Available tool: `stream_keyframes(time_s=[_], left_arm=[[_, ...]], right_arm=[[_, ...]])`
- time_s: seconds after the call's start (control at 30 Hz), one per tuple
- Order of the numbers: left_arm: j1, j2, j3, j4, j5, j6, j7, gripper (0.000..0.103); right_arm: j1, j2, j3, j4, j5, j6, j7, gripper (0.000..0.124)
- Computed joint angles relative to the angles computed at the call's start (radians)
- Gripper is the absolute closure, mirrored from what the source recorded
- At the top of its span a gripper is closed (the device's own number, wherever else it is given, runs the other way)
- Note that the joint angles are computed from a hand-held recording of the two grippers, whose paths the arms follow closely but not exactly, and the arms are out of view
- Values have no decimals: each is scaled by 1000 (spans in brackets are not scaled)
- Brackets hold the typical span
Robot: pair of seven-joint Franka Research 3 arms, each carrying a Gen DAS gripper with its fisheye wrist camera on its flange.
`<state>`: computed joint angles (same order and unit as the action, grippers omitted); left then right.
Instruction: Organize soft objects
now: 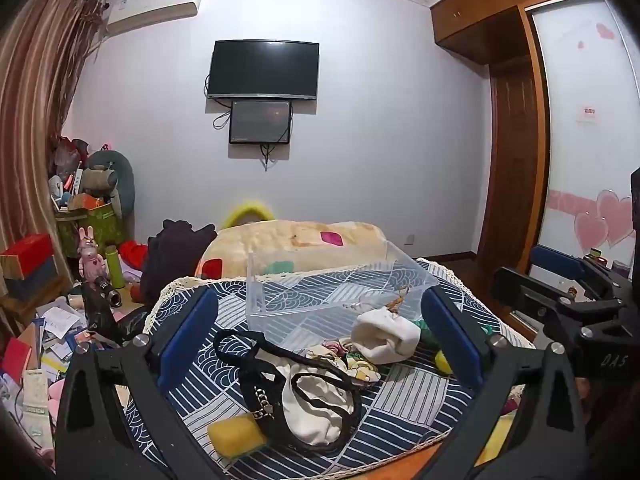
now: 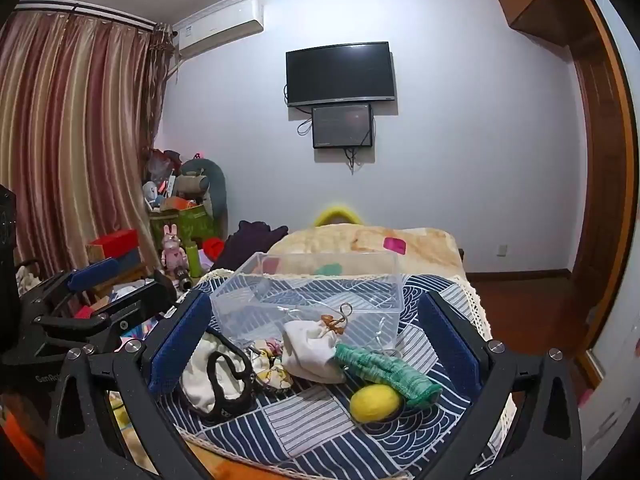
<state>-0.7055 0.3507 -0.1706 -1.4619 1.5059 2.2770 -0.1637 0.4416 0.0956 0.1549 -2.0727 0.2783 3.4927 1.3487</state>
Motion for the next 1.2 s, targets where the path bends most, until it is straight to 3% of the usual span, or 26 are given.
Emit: stream_keyframes(time_s=[1.2], left_arm=[[-3, 3, 2, -2, 8, -6, 4, 0]], right_arm=[[-3, -7, 2, -6, -16, 1, 21, 21]])
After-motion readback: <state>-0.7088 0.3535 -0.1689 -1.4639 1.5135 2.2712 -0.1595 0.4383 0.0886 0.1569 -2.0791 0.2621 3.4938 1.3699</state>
